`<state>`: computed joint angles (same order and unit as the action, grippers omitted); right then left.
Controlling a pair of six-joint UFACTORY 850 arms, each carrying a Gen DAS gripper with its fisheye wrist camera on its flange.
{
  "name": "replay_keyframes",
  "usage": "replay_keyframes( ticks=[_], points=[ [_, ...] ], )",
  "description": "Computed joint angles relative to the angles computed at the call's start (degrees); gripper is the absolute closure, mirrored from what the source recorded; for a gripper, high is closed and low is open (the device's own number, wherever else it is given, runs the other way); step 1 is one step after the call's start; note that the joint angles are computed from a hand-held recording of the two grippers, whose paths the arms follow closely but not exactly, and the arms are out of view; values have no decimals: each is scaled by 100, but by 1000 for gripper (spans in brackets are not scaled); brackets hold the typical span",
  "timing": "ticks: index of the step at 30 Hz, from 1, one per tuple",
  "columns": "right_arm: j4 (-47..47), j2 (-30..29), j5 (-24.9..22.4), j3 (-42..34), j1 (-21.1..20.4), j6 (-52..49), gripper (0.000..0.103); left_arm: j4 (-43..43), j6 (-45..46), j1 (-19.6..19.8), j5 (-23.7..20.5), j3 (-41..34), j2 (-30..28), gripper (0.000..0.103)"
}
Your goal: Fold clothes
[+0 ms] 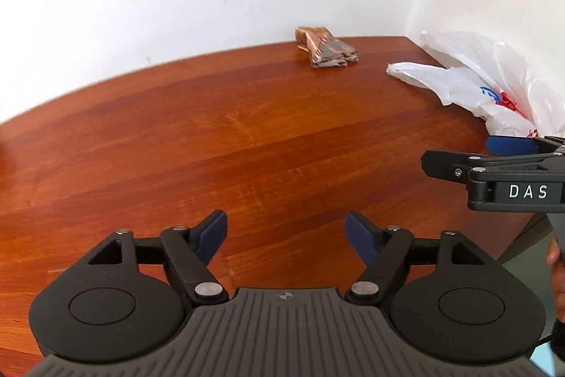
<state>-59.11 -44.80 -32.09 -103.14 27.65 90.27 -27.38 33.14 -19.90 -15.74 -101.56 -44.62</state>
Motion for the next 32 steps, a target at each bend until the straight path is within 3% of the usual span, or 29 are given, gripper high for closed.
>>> replay_keyframes(
  ticks=[14,17,25,29,32],
  points=[
    [-377,-21,-530,65,486,602,1,-435,415,233,605,1164,694,19],
    [-389,-87,-647,-4,567,531,1,-200,223,254,724,1310,759,18],
    [-71,-348,-739,-375,645,0,1,-543,523,359,534,1302,711,18],
    [31,-455,-788,-564,643,-119,1,228,-265,372,582,1268,677,18],
    [145,-564,-809,-746,650,-275,1,257,-324,404,630,1299,689,18]
  ],
)
